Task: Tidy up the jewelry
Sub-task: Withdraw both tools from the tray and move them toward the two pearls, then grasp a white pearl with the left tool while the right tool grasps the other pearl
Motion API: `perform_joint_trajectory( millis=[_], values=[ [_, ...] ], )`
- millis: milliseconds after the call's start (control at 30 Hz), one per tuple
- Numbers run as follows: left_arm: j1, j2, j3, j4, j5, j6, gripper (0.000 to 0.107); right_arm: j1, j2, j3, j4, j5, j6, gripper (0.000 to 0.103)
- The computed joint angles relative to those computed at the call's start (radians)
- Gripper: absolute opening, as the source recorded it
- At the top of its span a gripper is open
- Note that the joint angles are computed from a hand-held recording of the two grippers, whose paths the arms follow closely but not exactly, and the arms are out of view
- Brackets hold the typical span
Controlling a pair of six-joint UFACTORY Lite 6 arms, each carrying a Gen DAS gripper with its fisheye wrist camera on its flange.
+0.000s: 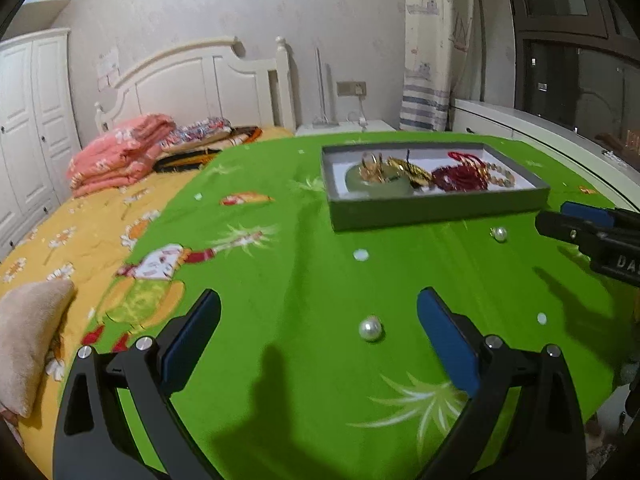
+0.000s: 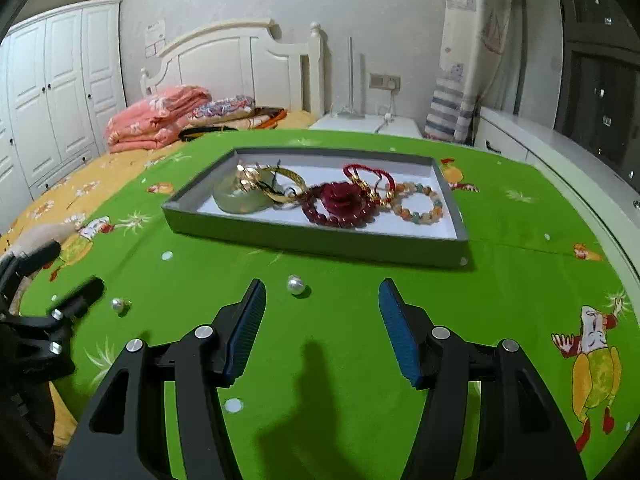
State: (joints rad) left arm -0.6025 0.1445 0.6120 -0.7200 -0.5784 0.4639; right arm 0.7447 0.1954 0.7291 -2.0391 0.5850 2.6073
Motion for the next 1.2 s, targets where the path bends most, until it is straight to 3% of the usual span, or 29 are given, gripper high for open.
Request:
perform_joint_trajectory(
  millis=[67,233,433,567,800,1200],
  values=[
    [0.002,0.011,0.001,0.031,0.004,-0.034,0.089,0.002,-0.021,-0.021,-0.057,-0.017,0.081,0.057],
    [-0.001,0.055,0.036,0.084,0.043,-0.078,0.064,0.075,-0.006,-0.031,-0.019,0.03,0.05,0.057],
    [-0.004,0.147,0.106,0.058,0.086,-0.055,0.045,0.094,-0.004,-0.046,-0.049,0.035,0.08,0.057],
    [-0.005,0.178,0.111,0.091,0.046,-0.093,0.043,0.095,-0.016,-0.067,-0.082,0.044,0.12,0.057],
    [-0.005,0.2,0.111,0.161,0.004,-0.137,0.014,0.079,-0.03,-0.095,-0.137,0.047,0.181,0.057],
    [0.0,0.158,0.094,0.16,0.007,-0.139,0.013,0.085,-0.041,-0.104,-0.132,0.051,0.171,0.057]
  ],
)
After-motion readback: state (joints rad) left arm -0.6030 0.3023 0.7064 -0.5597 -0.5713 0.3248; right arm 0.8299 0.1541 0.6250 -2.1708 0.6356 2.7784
